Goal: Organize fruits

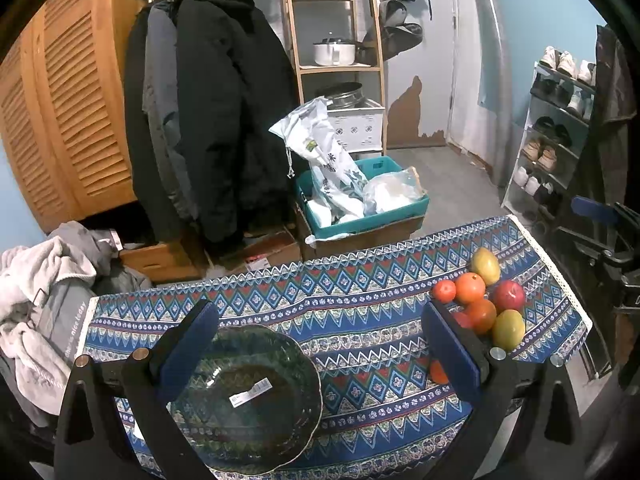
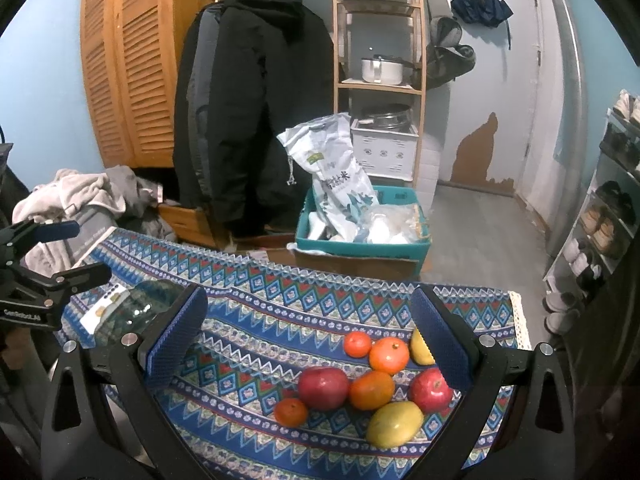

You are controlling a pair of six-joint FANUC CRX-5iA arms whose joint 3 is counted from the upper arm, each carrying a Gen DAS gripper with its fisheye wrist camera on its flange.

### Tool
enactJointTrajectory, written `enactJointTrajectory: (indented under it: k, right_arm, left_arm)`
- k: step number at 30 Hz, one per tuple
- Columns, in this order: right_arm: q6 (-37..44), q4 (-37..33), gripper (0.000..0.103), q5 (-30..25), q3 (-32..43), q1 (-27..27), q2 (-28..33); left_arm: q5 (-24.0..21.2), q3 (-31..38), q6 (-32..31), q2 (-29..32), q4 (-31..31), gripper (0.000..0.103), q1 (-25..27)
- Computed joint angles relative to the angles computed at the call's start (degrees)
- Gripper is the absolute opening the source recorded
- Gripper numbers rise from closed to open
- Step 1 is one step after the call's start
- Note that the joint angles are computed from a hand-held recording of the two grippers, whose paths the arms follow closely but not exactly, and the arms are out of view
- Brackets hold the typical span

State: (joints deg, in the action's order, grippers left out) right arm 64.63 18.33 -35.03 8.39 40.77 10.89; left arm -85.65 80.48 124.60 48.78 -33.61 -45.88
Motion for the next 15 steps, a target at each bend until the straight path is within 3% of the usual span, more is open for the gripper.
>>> enactJointTrajectory:
  k: [15]
  right_arm:
    - [0.9, -1.9, 0.1, -1.3, 1.1, -0.1, 0.4]
  left_arm:
    - [0.4, -1.0, 0.2, -0.5, 0.5, 0.102, 0.1]
